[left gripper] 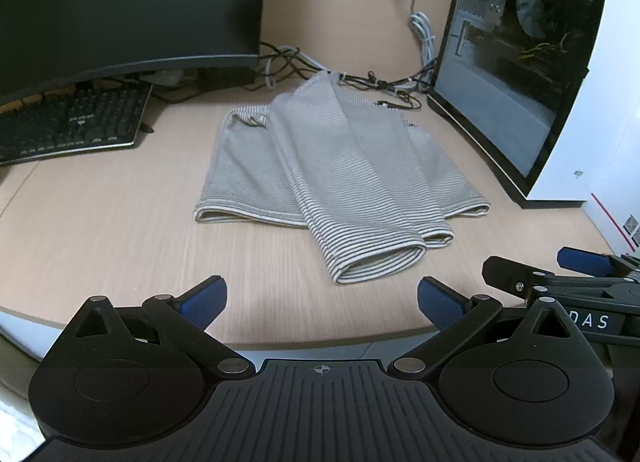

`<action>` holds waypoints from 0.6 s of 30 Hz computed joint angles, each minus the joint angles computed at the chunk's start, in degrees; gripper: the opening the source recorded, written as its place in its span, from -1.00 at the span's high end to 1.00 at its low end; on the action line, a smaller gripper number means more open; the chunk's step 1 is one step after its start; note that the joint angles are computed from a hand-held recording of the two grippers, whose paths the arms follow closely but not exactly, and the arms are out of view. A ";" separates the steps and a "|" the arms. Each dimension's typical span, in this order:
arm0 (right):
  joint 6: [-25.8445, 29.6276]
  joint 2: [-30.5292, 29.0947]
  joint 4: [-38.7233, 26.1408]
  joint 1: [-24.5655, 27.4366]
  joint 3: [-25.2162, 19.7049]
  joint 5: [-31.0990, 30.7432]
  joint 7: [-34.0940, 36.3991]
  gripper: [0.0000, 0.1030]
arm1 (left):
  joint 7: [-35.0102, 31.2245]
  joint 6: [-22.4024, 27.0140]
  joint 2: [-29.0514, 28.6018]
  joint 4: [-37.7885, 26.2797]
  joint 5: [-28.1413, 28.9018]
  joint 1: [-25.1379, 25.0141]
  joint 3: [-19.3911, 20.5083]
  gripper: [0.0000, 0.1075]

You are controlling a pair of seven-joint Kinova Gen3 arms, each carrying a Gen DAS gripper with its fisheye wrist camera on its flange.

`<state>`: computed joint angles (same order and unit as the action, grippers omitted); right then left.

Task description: Fold clothes

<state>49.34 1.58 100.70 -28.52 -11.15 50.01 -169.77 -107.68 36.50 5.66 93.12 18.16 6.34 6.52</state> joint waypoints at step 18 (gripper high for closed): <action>3.11 12.30 -17.93 -0.07 7.57 -7.43 8.28 -1.00 | -11.29 13.31 14.59 -20.02 9.38 -9.04 1.58 -0.92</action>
<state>52.45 13.87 82.76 -28.59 -3.58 42.58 -161.49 -118.96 49.81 20.25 73.10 27.54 -2.71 8.09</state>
